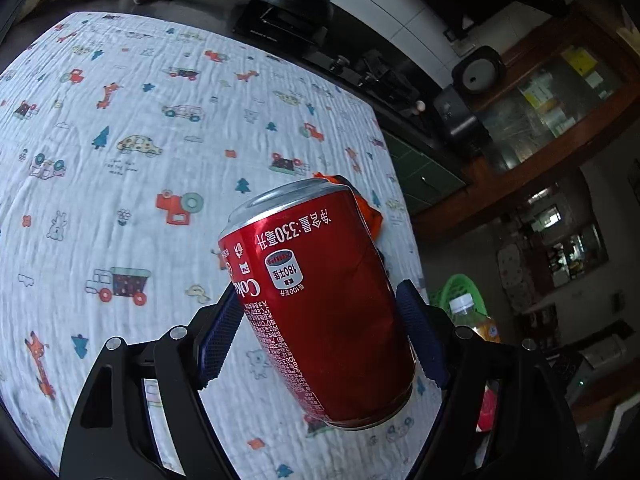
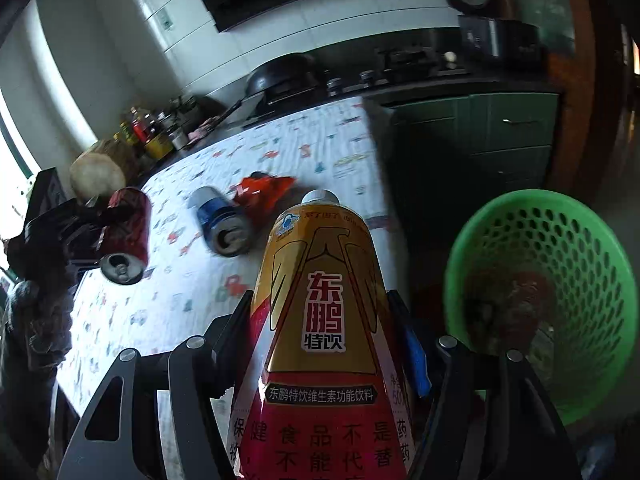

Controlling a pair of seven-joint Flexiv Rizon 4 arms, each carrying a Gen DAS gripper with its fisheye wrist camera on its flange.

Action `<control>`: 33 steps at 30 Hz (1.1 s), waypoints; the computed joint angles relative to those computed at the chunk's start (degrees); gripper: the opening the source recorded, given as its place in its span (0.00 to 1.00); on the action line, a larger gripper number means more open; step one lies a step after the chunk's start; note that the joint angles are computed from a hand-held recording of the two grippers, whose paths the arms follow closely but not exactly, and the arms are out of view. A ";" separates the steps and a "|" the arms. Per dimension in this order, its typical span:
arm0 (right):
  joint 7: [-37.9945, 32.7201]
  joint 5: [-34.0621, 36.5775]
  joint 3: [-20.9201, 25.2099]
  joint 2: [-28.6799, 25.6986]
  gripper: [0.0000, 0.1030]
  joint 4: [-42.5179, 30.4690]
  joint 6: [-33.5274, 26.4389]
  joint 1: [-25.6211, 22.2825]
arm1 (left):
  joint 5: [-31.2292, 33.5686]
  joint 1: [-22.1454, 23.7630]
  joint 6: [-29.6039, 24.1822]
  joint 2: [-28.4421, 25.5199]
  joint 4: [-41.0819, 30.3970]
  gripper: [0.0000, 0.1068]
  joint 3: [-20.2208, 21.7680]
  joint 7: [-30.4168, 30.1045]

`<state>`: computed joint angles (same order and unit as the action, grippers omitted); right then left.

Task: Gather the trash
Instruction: 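Carry the Coca-Cola can and gold bottle to the green basket and release both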

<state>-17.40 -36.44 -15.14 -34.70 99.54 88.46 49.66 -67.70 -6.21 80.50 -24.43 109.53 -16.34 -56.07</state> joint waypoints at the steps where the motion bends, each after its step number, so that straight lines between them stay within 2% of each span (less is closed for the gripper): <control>1: 1.45 -0.12 -2.28 0.94 0.61 1.87 -0.28 0.93 | 0.82 -0.50 -0.69 -0.03 -0.37 0.71 -0.13 -0.49; 3: 4.16 -1.20 -5.80 2.17 0.61 4.59 -2.67 1.99 | 2.33 -1.30 -1.81 -0.38 -1.18 0.71 -0.41 -1.38; 5: 5.65 -2.15 -6.12 2.70 0.61 5.65 -7.30 0.67 | 4.64 -2.23 -2.87 -1.07 -2.38 0.71 -0.44 -2.47; 10: 5.05 0.05 0.13 0.61 0.61 3.80 -14.42 -7.62 | 11.46 -4.00 -4.77 -3.83 -6.39 0.71 -0.84 -6.38; 13: 5.25 -1.36 1.86 -0.76 0.61 2.43 -17.40 -10.24 | 15.20 -4.42 -5.56 -5.52 -8.75 0.71 -1.72 -8.38; 17: 10.30 -5.67 1.27 -0.85 0.67 3.49 -16.70 -11.54 | 20.50 -5.65 -6.83 -8.00 -12.47 0.71 -2.31 -10.83; 19: 14.40 -9.48 -0.39 0.19 0.73 5.58 -14.55 -11.33 | 22.66 -6.00 -7.56 -9.64 -14.71 0.71 -3.16 -11.26; 24: 26.18 -23.13 -5.72 5.08 0.73 12.04 -10.19 -9.13 | 28.54 -8.39 -10.62 -14.33 -21.26 0.70 -3.04 -14.44; 26: 32.69 -31.92 -8.51 7.95 0.77 14.98 -8.25 -7.74 | 31.36 -10.12 -11.80 -16.71 -24.75 0.71 -2.34 -15.84; 30: 43.16 -46.12 -9.32 12.82 0.79 18.10 -9.50 -7.22 | 36.39 -13.39 -15.11 -21.73 -32.57 0.71 -0.63 -19.40; 33: 49.81 -54.45 -7.68 15.88 0.79 19.78 -11.48 -8.11 | 39.48 -15.50 -18.38 -25.84 -39.20 0.71 0.55 -21.71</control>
<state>32.41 -90.89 -22.81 -18.82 119.32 76.98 41.55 -28.22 -21.71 62.12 -50.27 70.34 -15.78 -77.78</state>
